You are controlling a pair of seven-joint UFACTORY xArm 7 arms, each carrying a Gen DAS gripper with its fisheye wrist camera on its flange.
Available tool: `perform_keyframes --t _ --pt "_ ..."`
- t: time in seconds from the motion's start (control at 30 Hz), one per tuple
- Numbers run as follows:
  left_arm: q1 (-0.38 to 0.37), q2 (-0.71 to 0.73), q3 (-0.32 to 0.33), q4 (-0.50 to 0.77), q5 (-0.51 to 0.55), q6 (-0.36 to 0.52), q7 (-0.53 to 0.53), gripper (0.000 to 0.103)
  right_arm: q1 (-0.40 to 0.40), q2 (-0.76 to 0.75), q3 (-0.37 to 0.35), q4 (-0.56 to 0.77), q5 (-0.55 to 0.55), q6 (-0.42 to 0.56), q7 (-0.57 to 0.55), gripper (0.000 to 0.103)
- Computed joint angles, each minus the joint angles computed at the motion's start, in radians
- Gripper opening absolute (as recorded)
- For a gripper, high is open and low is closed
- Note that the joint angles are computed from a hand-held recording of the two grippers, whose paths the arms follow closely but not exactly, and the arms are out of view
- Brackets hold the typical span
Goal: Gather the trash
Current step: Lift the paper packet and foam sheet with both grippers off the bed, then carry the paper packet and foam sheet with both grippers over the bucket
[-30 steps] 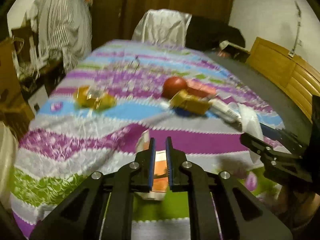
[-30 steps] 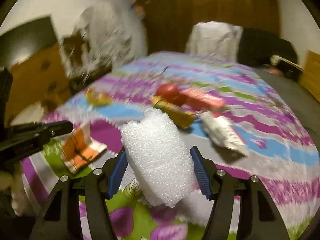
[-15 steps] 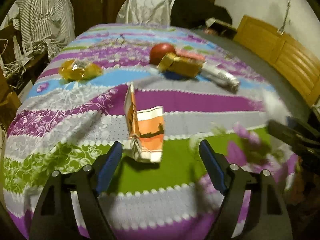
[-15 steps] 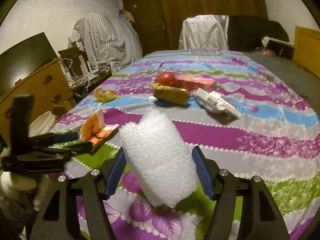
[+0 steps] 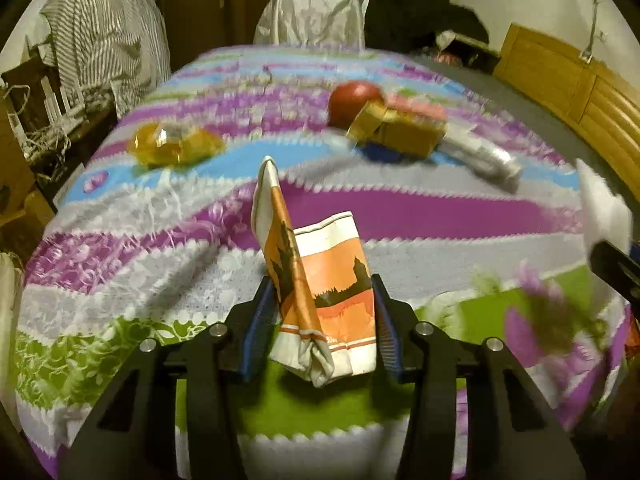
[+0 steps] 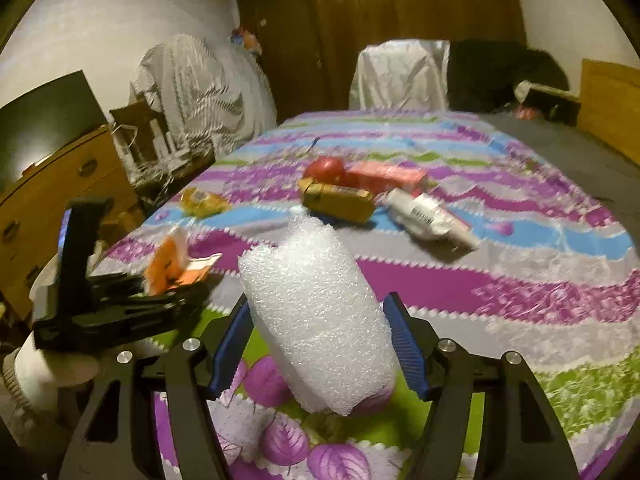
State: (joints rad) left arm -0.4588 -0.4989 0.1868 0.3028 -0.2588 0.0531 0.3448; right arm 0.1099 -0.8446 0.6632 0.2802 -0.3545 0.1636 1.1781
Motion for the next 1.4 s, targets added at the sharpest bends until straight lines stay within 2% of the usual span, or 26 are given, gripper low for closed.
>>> perform_keyframes --t 0.13,0.27,0.37,0.53,0.87,1.03,1.2,1.3,1.4 --pt "0.000 -0.169 -0.063 -0.054 0.007 -0.010 -0.056 0.045 -0.004 -0.141 0.019 0.013 -0.018 0.109 0.017 0.067" --pt "0.012 -0.324 -0.171 -0.085 0.042 -0.026 -0.161 0.045 0.005 -0.249 0.034 0.038 -0.045 0.216 0.028 0.066" --pt "0.020 -0.374 -0.234 -0.087 0.068 -0.058 -0.238 0.045 0.024 -0.317 0.043 0.055 -0.057 0.293 0.038 0.067" --pt "0.038 -0.415 -0.272 -0.092 0.121 -0.091 -0.316 0.045 0.048 -0.379 0.047 0.077 -0.068 0.372 0.046 0.066" --pt "0.030 -0.427 -0.240 -0.101 0.211 -0.089 -0.381 0.045 0.093 -0.409 0.042 0.092 -0.062 0.434 0.037 0.066" --pt "0.030 -0.454 -0.224 -0.112 0.231 -0.073 -0.387 0.045 0.097 -0.399 0.038 0.104 -0.058 0.434 0.032 0.066" --pt "0.092 -0.494 -0.176 -0.109 0.243 -0.040 -0.356 0.046 0.047 -0.311 0.033 0.148 -0.068 0.323 0.014 0.067" --pt "0.152 -0.511 -0.127 -0.094 0.242 -0.013 -0.320 0.046 -0.020 -0.224 0.051 0.205 -0.079 0.224 -0.003 0.067" --pt "0.215 -0.517 -0.069 -0.074 0.235 0.008 -0.271 0.046 -0.108 -0.127 0.097 0.295 -0.084 0.143 -0.014 0.067"
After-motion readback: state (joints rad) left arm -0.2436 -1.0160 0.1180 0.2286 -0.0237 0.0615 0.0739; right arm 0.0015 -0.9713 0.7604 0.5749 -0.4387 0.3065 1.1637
